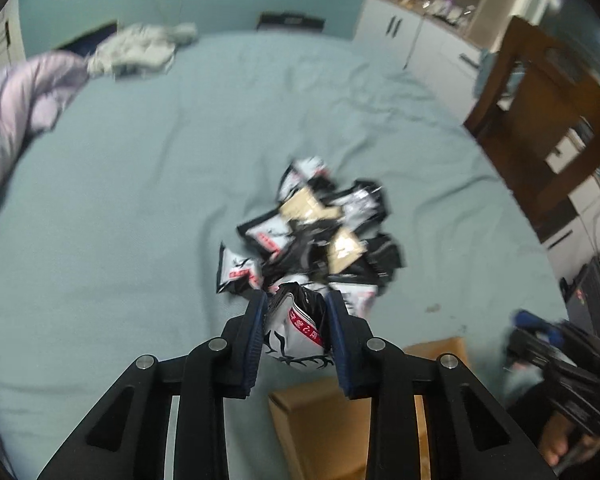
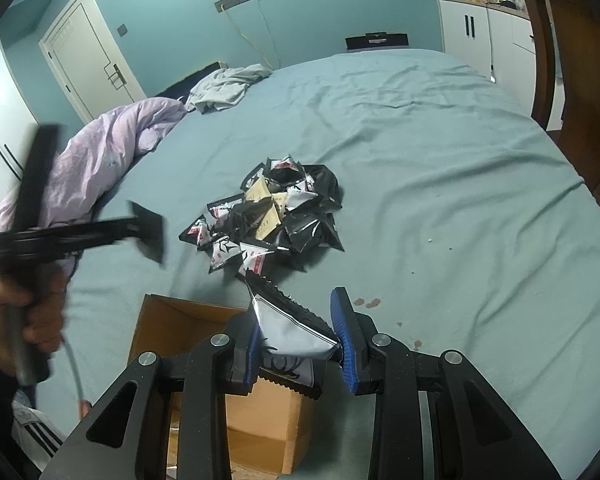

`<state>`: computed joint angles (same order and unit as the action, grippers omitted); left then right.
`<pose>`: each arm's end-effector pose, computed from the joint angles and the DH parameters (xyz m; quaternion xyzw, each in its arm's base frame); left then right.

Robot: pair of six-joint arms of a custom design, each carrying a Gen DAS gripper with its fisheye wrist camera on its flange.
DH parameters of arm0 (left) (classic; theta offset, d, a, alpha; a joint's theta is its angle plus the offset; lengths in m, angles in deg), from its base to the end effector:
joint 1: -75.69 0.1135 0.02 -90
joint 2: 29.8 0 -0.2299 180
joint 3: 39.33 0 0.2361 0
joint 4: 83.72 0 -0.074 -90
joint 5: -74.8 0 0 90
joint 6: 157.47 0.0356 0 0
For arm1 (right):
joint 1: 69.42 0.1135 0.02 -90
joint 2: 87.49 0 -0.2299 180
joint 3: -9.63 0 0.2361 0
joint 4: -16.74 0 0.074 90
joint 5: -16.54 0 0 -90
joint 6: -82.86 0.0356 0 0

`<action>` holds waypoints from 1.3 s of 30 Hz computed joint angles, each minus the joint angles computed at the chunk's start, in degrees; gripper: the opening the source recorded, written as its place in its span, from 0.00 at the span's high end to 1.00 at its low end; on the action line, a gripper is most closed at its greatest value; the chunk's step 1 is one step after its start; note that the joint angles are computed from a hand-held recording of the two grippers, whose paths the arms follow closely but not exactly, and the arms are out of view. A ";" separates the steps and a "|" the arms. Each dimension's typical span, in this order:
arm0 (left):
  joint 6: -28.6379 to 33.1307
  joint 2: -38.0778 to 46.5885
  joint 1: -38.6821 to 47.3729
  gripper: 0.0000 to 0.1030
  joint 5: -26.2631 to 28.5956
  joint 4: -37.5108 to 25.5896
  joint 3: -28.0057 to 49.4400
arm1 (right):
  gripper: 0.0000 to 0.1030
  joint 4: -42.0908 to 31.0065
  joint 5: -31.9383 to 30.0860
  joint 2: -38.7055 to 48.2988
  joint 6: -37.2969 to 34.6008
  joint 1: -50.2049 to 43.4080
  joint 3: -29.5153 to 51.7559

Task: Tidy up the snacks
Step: 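Grasp a white packet with the left gripper while the right gripper holds its packet, then lower the left gripper into the box and release its packet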

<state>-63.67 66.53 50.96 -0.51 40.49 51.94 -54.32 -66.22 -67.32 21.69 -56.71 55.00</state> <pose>0.2990 -0.1477 0.2265 0.2677 0.9224 -0.1670 0.2230 0.0926 0.0163 0.2148 0.1532 0.9124 0.0783 0.3714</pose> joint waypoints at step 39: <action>0.38 2.24 -23.69 0.45 -32.77 13.62 -21.09 | 0.71 0.99 -7.28 1.58 -5.72 -8.36 -0.07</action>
